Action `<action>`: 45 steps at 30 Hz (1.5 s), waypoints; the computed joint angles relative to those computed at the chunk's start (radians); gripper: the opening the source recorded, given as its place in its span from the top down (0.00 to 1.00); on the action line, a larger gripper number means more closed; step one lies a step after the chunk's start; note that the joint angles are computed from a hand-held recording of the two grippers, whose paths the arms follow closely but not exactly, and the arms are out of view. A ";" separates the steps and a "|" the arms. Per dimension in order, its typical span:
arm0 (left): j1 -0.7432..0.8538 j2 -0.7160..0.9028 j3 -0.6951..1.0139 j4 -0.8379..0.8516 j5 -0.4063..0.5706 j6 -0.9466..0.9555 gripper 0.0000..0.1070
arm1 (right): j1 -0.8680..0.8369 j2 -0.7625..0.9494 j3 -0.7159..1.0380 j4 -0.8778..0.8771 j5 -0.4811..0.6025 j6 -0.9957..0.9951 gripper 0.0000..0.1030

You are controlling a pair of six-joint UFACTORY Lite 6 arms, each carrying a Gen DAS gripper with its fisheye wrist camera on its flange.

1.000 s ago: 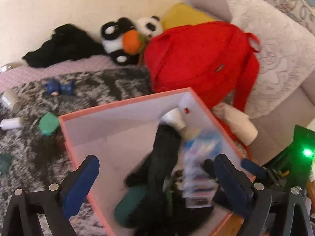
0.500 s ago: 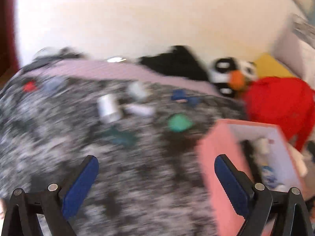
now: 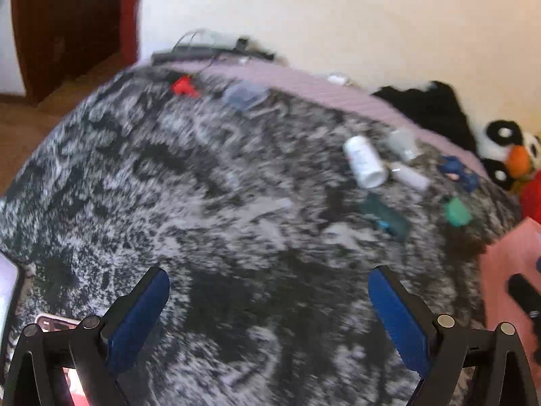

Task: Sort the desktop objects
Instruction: 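Grasp the white pill bottle with the left tool while the right tool grasps the green sachet, then carry the pill bottle and green sachet into the pink box and release both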

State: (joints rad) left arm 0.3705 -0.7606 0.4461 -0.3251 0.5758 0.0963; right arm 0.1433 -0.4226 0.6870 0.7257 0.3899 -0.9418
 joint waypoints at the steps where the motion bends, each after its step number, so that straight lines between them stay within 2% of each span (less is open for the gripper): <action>1: 0.040 0.075 0.017 -0.102 -0.022 0.105 0.08 | 0.032 0.075 0.009 0.051 -0.061 -0.063 0.01; 3: 0.065 0.219 0.072 -0.260 -0.052 0.249 0.08 | 0.063 0.227 0.050 0.240 -0.137 -0.272 0.01; 7: -0.034 0.564 0.297 -0.441 -0.105 0.371 0.08 | 0.051 0.548 0.222 0.643 -0.140 -0.691 0.01; 9: -0.118 0.759 0.463 -0.450 -0.124 0.360 0.08 | 0.055 0.681 0.318 0.756 -0.127 -0.803 0.01; 11: -0.205 0.934 0.630 -0.361 -0.146 0.261 0.08 | 0.068 0.798 0.418 0.808 -0.110 -0.851 0.01; 13: -0.265 1.089 0.782 -0.228 -0.154 0.121 0.08 | 0.076 0.880 0.491 0.829 -0.091 -0.857 0.01; 17: -0.337 1.424 1.157 -0.057 -0.062 -0.068 0.08 | 0.095 1.015 0.601 0.818 -0.089 -0.849 0.01; 21: -0.374 1.678 1.496 0.075 0.045 -0.212 0.09 | 0.080 1.125 0.710 0.602 -0.060 -0.622 0.01; 24: -0.394 1.770 1.619 0.120 0.078 -0.271 0.09 | 0.070 1.135 0.719 0.612 -0.064 -0.645 0.09; 25: -0.404 1.786 1.640 0.157 0.079 -0.305 0.18 | 0.068 1.132 0.716 0.629 -0.076 -0.665 0.17; 26: -0.410 1.773 1.625 0.171 0.074 -0.307 0.28 | 0.067 1.128 0.711 0.651 -0.090 -0.689 0.27; 27: -0.415 1.750 1.596 0.178 0.068 -0.300 0.59 | 0.059 1.120 0.704 0.660 -0.083 -0.706 0.52; 31: -0.391 1.599 1.395 0.092 0.036 -0.217 0.59 | 0.039 1.081 0.660 0.685 -0.069 -0.773 0.53; 37: -0.370 1.101 0.779 0.127 -0.132 -0.249 0.59 | 0.044 0.892 0.461 0.700 -0.072 -0.848 0.54; 41: -0.377 0.745 0.436 0.236 -0.169 -0.338 0.59 | 0.069 0.654 0.272 0.710 -0.057 -0.859 0.54; 45: -0.388 0.378 0.186 0.278 -0.103 -0.420 0.59 | 0.101 0.337 0.038 0.630 -0.034 -0.763 0.53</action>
